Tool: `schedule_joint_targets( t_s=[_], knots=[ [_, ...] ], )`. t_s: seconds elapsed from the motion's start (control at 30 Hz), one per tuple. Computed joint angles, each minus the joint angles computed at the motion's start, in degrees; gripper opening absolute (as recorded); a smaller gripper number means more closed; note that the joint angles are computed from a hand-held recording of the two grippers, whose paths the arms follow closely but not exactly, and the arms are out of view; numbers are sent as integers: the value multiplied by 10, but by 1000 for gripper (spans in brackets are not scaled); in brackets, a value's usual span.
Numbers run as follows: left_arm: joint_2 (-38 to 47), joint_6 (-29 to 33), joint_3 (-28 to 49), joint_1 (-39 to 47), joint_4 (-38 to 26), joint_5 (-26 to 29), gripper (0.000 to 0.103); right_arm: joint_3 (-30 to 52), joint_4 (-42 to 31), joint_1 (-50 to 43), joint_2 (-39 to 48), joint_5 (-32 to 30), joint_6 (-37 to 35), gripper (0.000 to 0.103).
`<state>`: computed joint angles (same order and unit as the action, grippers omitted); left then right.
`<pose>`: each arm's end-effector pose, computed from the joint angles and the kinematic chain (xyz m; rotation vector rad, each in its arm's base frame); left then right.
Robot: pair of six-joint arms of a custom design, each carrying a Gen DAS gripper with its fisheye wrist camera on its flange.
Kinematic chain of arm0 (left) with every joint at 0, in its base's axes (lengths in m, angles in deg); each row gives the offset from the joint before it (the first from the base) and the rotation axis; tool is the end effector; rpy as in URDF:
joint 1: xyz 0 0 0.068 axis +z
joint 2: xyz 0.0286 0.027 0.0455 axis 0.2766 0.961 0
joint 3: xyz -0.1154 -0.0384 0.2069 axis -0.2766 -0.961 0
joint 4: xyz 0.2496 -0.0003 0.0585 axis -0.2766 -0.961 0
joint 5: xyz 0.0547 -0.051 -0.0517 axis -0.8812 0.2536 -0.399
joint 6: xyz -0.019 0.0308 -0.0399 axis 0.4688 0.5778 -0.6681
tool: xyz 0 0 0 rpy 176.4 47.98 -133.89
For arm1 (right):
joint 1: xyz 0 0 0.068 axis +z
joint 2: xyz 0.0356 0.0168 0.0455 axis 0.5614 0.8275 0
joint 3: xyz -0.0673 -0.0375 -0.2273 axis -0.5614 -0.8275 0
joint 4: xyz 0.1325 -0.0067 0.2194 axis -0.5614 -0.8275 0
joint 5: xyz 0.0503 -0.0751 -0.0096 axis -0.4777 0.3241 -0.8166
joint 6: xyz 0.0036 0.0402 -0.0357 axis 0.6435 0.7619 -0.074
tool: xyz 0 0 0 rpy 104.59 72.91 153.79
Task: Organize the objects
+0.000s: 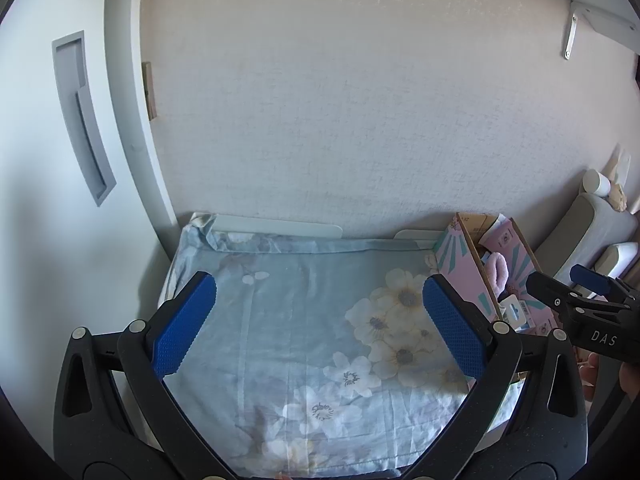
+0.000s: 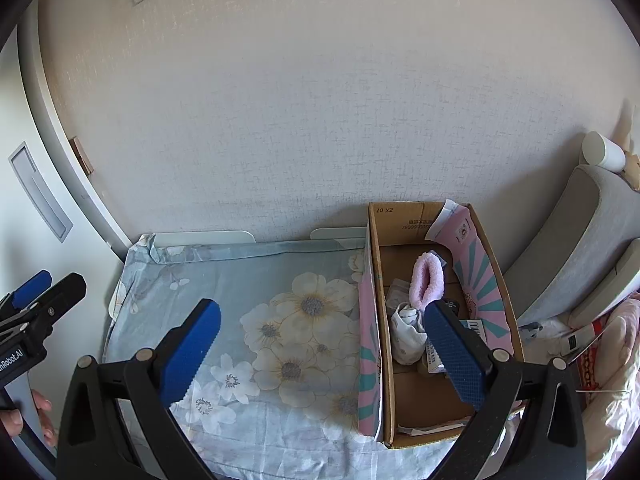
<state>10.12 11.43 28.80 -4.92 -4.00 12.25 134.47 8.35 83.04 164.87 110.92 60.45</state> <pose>0.2221 -0.0657 0.3850 -0.6549 2.2184 0.1198 0.1836 0.1847 0.3852 0.0326 2.4067 0.0772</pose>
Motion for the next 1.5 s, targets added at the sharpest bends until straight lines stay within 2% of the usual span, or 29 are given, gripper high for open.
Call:
schedule_joint_targets(
  t_s=[0.73,0.87,1.13,1.5],
  knots=[
    [2,15,-2,4,0,14,103,-5,5,3,-1,-1,-4,101],
    [3,10,-1,1,-3,1,103,-7,9,0,-1,-2,-8,101],
    [-23,21,-36,8,45,18,103,-13,21,-2,-1,-4,-14,101],
    [-8,13,-27,5,36,-15,103,-22,32,-15,1,-11,-29,101]
  ],
)
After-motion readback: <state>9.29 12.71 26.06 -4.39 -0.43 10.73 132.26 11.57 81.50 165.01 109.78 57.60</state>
